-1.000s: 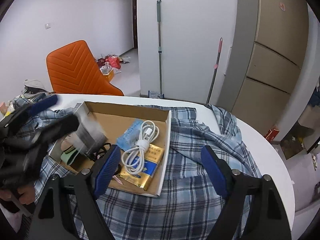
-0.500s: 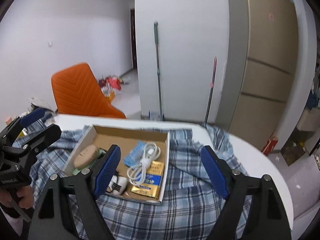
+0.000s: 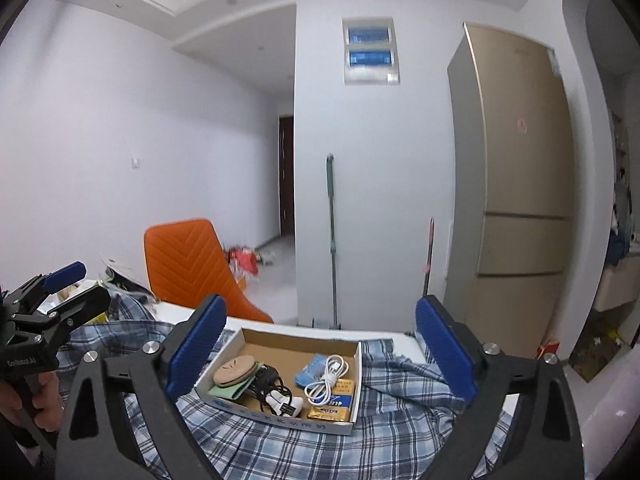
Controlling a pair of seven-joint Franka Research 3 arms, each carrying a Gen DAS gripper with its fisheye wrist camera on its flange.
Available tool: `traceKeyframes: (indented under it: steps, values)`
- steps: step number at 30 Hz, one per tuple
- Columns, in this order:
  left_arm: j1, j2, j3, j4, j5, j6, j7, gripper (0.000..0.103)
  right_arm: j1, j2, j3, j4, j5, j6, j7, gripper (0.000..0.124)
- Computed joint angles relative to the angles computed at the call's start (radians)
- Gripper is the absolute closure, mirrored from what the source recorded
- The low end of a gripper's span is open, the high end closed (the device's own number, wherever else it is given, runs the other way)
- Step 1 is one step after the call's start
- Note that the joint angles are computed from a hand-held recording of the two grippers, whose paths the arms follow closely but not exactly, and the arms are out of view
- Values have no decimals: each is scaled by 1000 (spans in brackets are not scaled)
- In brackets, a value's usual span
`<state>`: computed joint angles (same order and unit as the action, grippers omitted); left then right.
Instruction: Organize soft objects
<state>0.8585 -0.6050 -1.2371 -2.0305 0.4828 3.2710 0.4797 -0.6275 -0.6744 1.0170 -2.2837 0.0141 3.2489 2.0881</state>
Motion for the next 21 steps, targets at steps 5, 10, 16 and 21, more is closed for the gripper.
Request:
traceKeyframes:
  steps: [5,10,16,21]
  values:
    - [-71,-137,88,-133,-45,105,-49,0,-4,-107,22,-77,52,63,48,29]
    - [-91,-208,92,-210,-81,133,-52,0,-29,-192,69,-161,124,158,81,28]
    - [-72,-268,61,-259,-115,183,-53,0,-86,-236,136,-201,183,197,99,29]
    - [-47,-269,15,-264,-111,167,-58,0,-110,-248,167,-221,208,197,114,29]
